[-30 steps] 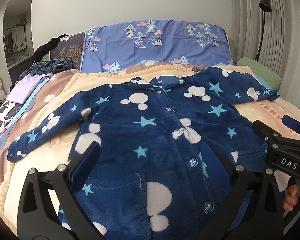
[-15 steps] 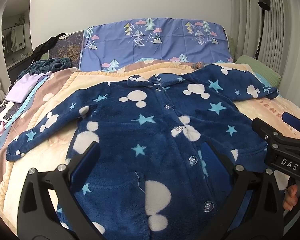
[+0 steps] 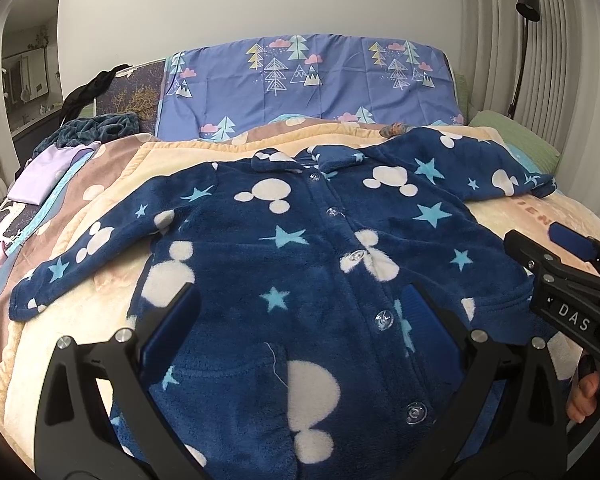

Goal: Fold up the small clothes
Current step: 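Grasp a jacket sleeve with the left gripper and lift it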

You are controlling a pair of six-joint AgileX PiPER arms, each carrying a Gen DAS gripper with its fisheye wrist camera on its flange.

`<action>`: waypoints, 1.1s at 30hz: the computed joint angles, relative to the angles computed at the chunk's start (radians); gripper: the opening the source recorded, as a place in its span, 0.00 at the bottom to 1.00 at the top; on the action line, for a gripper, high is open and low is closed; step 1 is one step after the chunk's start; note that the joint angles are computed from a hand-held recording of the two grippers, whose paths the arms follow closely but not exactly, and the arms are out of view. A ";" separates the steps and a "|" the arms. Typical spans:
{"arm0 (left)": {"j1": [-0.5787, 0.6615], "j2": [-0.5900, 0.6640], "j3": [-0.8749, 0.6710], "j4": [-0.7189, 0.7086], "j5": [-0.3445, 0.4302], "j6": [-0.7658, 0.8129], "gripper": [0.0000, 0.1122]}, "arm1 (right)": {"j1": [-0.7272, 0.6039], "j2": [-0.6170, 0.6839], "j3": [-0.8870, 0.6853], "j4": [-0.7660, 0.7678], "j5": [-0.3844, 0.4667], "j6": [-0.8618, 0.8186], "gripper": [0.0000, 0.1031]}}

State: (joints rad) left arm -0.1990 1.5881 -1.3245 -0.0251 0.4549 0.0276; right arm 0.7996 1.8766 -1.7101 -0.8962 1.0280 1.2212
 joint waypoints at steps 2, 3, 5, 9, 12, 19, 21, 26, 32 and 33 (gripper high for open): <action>0.011 0.004 -0.003 -0.049 0.001 0.043 0.90 | -0.008 -0.002 -0.002 0.024 -0.010 -0.020 0.57; 0.020 0.006 -0.007 -0.085 0.004 0.075 0.89 | -0.011 -0.001 -0.004 0.033 -0.013 -0.028 0.51; 0.049 0.013 -0.016 -0.186 0.016 0.167 0.80 | -0.019 -0.001 -0.005 0.054 -0.021 -0.044 0.40; 0.152 0.046 -0.060 -0.447 0.095 0.381 0.52 | -0.027 -0.010 0.016 0.055 -0.049 -0.069 0.23; 0.260 0.079 -0.069 -0.605 0.130 0.494 0.44 | -0.021 -0.035 0.082 -0.042 -0.087 0.028 0.23; 0.600 0.276 -0.188 -0.856 0.272 0.433 0.44 | -0.059 -0.051 0.116 -0.011 -0.178 0.041 0.23; 0.691 0.363 -0.271 -0.869 0.345 0.346 0.44 | -0.083 -0.054 0.116 0.054 -0.208 0.016 0.23; 0.842 0.560 -0.509 -0.817 0.419 0.107 0.46 | -0.097 -0.022 0.082 0.092 -0.190 -0.028 0.23; 0.890 0.761 -0.841 -0.625 0.454 -0.170 0.61 | -0.108 0.019 0.035 0.125 -0.169 -0.080 0.24; 0.892 0.795 -0.893 -0.619 0.467 -0.201 0.59 | -0.113 0.027 0.025 0.136 -0.166 -0.089 0.24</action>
